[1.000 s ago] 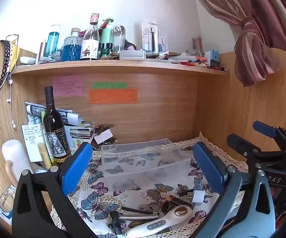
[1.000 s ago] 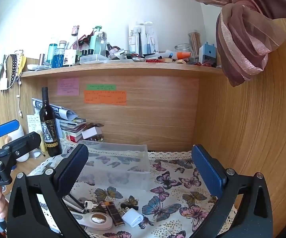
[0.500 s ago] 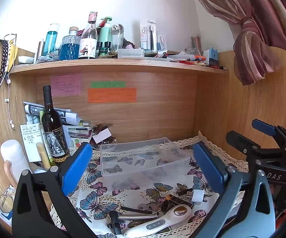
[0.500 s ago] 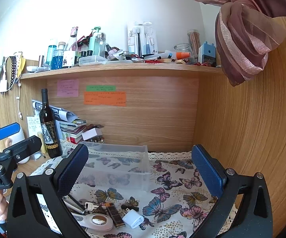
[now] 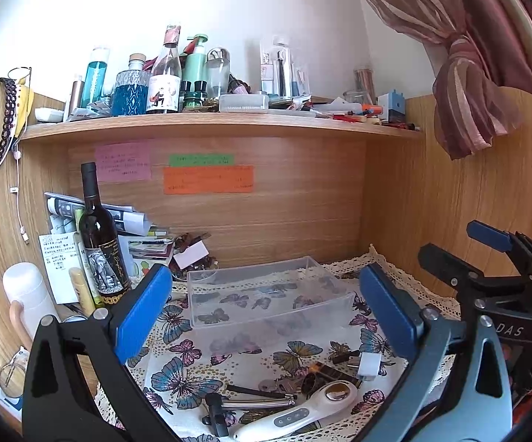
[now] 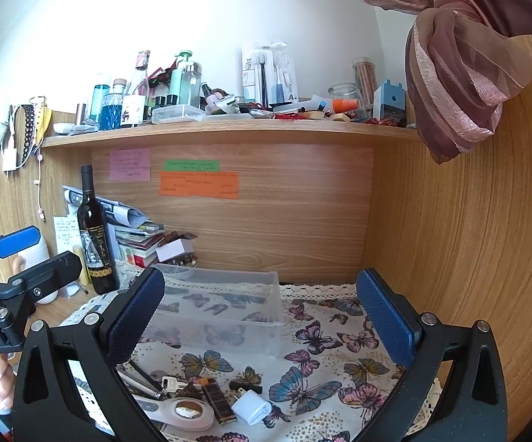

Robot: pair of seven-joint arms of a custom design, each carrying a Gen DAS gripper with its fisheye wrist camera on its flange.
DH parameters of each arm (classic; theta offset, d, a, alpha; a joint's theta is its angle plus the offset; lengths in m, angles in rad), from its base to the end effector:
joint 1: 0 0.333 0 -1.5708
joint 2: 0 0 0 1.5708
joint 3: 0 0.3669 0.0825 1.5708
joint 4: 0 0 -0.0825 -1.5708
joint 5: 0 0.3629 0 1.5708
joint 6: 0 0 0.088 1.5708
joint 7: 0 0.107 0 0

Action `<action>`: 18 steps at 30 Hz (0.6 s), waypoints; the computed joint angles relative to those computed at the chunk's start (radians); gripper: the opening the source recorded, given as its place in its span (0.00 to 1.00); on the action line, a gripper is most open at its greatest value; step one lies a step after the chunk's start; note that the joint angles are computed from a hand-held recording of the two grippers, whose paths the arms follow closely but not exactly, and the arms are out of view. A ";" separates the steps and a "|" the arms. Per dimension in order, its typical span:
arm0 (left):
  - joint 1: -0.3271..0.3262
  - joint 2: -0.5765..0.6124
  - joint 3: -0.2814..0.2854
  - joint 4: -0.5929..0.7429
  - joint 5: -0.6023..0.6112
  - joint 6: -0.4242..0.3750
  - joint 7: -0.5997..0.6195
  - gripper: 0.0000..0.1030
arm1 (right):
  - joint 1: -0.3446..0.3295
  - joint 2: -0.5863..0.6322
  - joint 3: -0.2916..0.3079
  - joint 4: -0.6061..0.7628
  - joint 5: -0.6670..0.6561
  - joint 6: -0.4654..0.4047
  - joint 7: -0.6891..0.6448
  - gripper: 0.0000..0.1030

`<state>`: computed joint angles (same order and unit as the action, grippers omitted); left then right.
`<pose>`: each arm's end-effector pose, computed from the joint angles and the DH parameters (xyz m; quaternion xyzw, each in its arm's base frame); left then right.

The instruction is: Organize rigid objects

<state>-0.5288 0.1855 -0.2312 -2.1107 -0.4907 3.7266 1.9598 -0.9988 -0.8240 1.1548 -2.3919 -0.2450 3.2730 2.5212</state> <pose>0.4727 -0.3468 0.5598 -0.4026 0.6598 -0.5484 0.3190 0.4216 0.2532 0.5781 -0.5170 0.5886 -0.4843 0.3895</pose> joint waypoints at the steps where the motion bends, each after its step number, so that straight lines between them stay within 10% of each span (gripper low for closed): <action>1: 0.003 -0.001 -0.001 -0.001 0.005 0.001 -0.005 1.00 | 0.000 0.000 0.000 0.000 0.000 0.002 0.000 1.00; 18: 0.004 0.001 -0.002 -0.003 0.013 0.004 -0.017 1.00 | 0.003 -0.006 -0.001 -0.004 0.006 0.010 -0.004 1.00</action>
<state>-0.5250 0.1867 -0.2328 -2.1139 -0.4781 3.7308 1.9432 -0.9960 -0.8302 1.1542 -2.3961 -0.2389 3.2832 2.5173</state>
